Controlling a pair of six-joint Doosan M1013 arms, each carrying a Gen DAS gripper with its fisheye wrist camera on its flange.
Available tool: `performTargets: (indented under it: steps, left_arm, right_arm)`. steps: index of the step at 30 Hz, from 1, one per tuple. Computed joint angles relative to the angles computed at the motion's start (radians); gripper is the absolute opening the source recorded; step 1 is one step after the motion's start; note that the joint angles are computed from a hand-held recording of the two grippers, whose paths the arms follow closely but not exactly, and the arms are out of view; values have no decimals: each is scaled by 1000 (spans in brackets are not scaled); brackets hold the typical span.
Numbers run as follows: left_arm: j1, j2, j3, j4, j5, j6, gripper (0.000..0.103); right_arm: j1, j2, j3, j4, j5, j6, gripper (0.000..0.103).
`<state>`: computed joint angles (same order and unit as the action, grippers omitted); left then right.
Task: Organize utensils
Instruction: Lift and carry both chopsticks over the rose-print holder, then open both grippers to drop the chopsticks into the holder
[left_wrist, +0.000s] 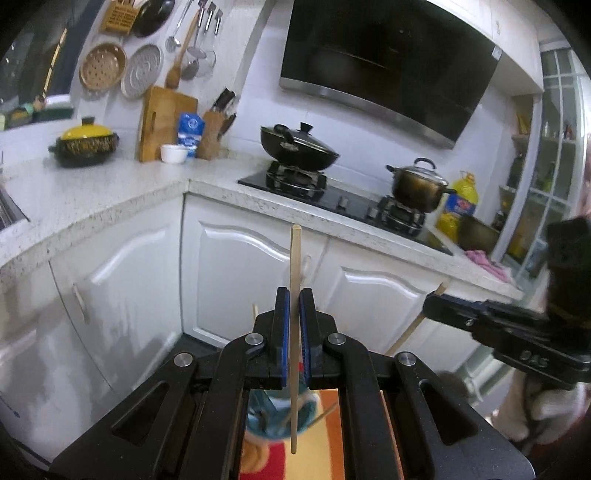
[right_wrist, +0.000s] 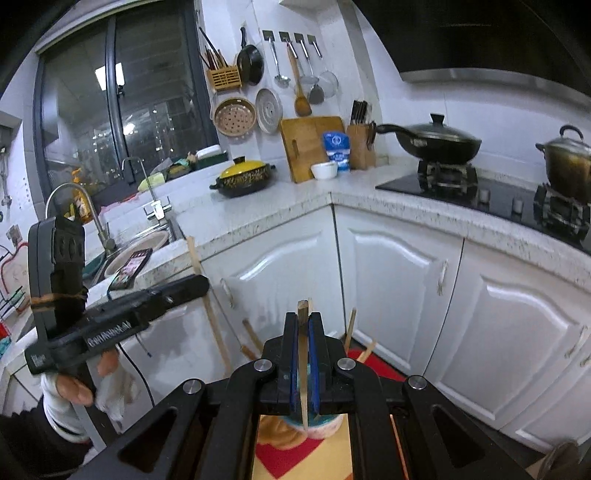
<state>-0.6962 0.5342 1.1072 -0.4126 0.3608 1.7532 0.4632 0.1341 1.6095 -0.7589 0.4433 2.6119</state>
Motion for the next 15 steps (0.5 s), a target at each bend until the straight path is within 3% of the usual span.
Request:
performTargets:
  steps: [4, 8, 12, 15]
  left_arm:
    - [-20, 41, -30, 212, -19, -204, 4]
    - [-31, 78, -53, 387, -17, -382, 4]
    - [-37, 102, -64, 440, 10, -441, 4]
    - [-37, 115, -71, 399, 44, -400, 4]
  right_arm:
    - [-5, 27, -17, -33, 17, 27, 5]
    - [-21, 50, -16, 40, 8, -11, 5]
    - [-45, 64, 2, 134, -6, -46, 5]
    - [-60, 73, 17, 203, -10, -78, 5]
